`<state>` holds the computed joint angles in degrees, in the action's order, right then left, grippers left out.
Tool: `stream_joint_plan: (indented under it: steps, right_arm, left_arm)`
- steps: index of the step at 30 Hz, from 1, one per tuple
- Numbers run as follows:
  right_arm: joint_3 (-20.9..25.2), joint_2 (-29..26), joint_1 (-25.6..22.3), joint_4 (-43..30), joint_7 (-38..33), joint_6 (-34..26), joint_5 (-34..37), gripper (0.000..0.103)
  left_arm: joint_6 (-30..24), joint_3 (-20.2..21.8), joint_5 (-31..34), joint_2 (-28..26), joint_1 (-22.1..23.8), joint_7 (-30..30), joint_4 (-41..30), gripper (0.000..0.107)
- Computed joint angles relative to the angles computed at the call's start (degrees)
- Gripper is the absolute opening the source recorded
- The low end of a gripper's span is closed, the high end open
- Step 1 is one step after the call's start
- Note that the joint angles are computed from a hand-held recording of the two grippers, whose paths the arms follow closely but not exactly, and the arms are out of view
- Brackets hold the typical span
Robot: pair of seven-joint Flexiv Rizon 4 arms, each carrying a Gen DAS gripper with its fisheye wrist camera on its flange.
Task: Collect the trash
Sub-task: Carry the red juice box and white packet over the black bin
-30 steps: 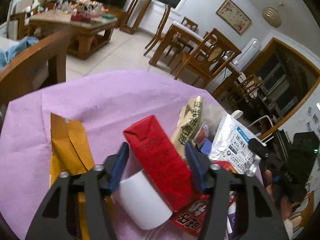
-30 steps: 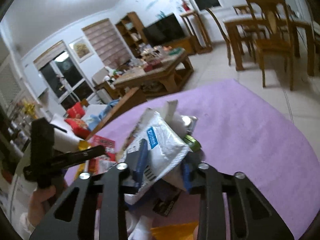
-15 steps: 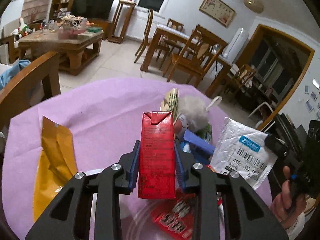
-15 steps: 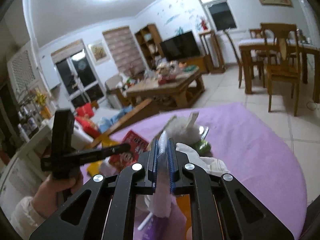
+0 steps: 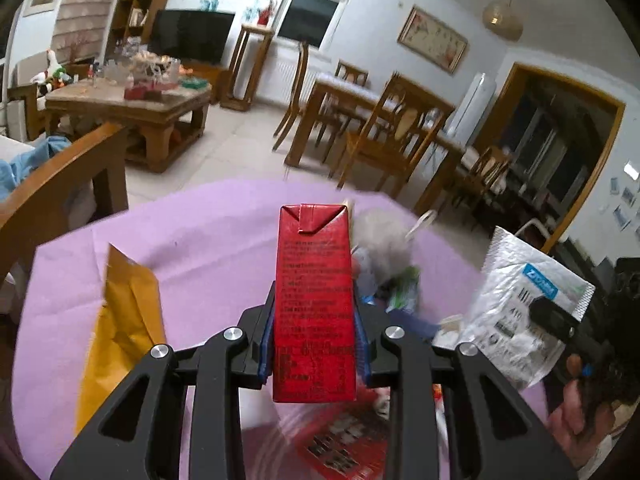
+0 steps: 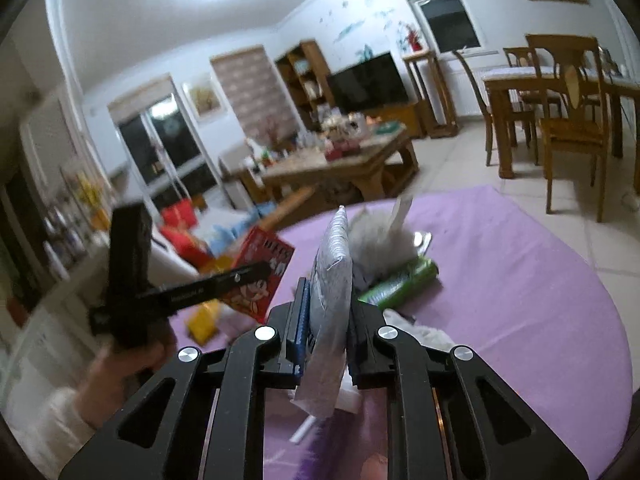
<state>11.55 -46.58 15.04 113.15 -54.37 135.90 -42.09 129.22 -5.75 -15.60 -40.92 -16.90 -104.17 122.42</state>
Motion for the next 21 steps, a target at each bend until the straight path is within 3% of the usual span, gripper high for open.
stream_joint_plan:
  steps: [4, 11, 15, 21]
  right_arm:
    - [0.1, 2.7, -3.8, 4.7, 1.0, 6.7, 1.0, 0.017]
    - [-3.7, 8.7, -8.8, 16.3, -2.3, 15.0, 6.4, 0.017]
    - [-5.6, 10.0, -13.2, 21.7, -3.4, 18.4, 8.4, 0.017]
    - [-8.5, 10.1, -19.6, 27.5, -6.1, 20.9, 8.9, 0.017]
  left_arm:
    - [2.7, -1.3, 2.7, 2.6, 0.1, -1.0, 1.8, 0.031]
    - [-0.7, -5.6, 8.6, 3.1, -0.5, -0.4, -3.4, 0.031]
    - [-5.7, -9.8, 13.4, -1.1, -1.3, 1.4, -11.7, 0.031]
    - [-16.1, -20.4, 20.8, -11.3, -0.6, 5.4, -27.1, 0.031]
